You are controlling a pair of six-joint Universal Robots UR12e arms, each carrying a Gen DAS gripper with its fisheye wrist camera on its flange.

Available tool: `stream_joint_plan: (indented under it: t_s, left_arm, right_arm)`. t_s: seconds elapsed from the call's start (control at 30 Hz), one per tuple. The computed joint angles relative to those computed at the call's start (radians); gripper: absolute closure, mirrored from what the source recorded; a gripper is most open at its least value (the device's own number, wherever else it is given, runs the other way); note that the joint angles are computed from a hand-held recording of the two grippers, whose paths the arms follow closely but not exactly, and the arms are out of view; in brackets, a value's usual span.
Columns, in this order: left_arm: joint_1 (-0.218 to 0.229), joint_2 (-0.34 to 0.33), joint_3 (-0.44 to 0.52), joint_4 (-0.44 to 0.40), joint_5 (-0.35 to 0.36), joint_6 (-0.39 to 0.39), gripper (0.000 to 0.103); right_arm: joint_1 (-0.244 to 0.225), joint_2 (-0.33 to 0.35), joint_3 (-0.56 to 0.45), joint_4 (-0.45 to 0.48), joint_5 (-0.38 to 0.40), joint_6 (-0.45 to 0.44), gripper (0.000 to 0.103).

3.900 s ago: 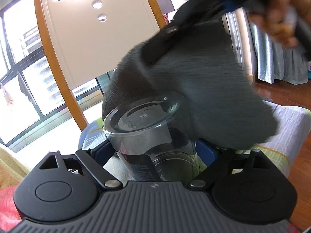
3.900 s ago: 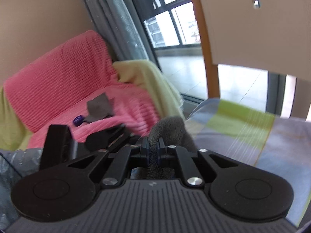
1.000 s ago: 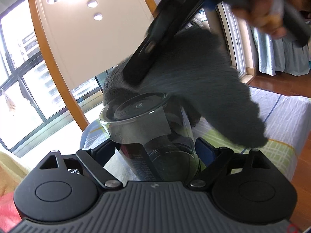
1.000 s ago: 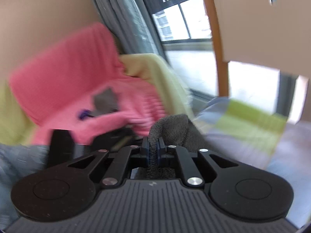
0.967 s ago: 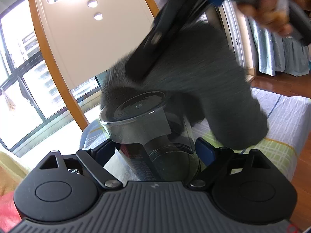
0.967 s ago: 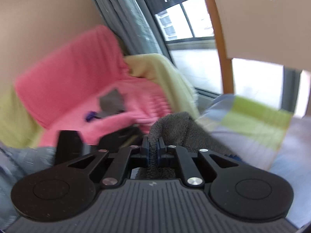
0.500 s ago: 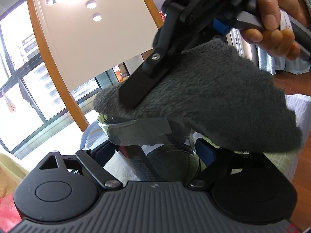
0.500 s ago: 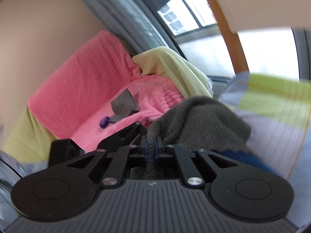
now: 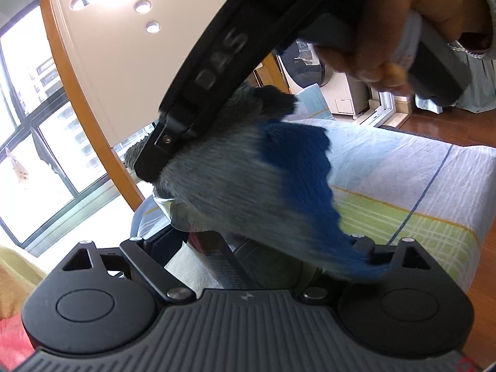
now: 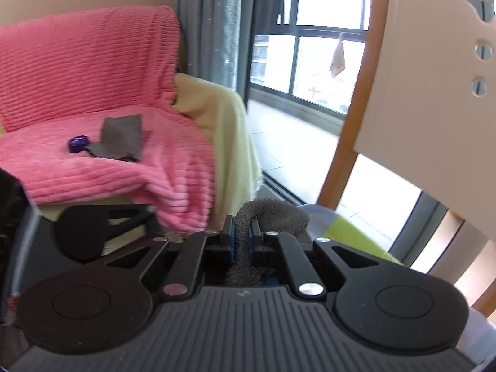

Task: Clean container
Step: 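Rub the grey cloth around the jar base rim with the right gripper while the left gripper holds it, then sweep the cloth across the jar base with the right gripper while the left gripper holds it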

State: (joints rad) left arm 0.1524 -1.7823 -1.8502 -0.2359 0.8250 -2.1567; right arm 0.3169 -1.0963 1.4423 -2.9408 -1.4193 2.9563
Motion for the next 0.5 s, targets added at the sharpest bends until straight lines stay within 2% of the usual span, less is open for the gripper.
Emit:
stream_joint_plan:
  t_s: [0.07,0.1,0.17,0.2,0.27,0.3,0.4,0.5]
  left_arm:
    - [0.042,-0.006,-0.042,0.020,-0.040,0.046,0.012]
    - [0.041,-0.044,-0.012,0.027,-0.026,0.036,0.012]
    - [0.039,-0.141,0.114,0.003,-0.017,0.016,0.012]
    - [0.040,-0.150,0.129,-0.018,-0.043,0.037,0.012]
    - [0.040,-0.150,0.133,-0.018,-0.034,0.030,0.012]
    - [0.040,-0.152,0.137,-0.021,-0.034,0.030,0.012]
    - [0.046,-0.147,0.142,-0.038,-0.036,0.032,0.012]
    - [0.055,-0.118,0.095,-0.031,-0.043,0.042,0.011]
  right_arm:
    - [0.001,0.008,-0.004,-0.015,-0.028,0.010,0.098]
    - [0.001,0.011,-0.005,-0.018,-0.044,0.016,0.098]
    - [0.001,0.010,-0.008,-0.009,-0.088,0.039,0.098]
    - [-0.001,0.005,-0.005,-0.001,-0.111,0.056,0.098]
    - [-0.015,-0.018,0.020,0.006,-0.108,0.134,0.098]
    - [-0.026,-0.032,0.038,0.003,-0.085,0.184,0.097]
    - [-0.068,-0.084,0.113,-0.048,0.074,0.347,0.097]
    - [-0.083,-0.121,0.167,-0.071,0.189,0.404,0.096]
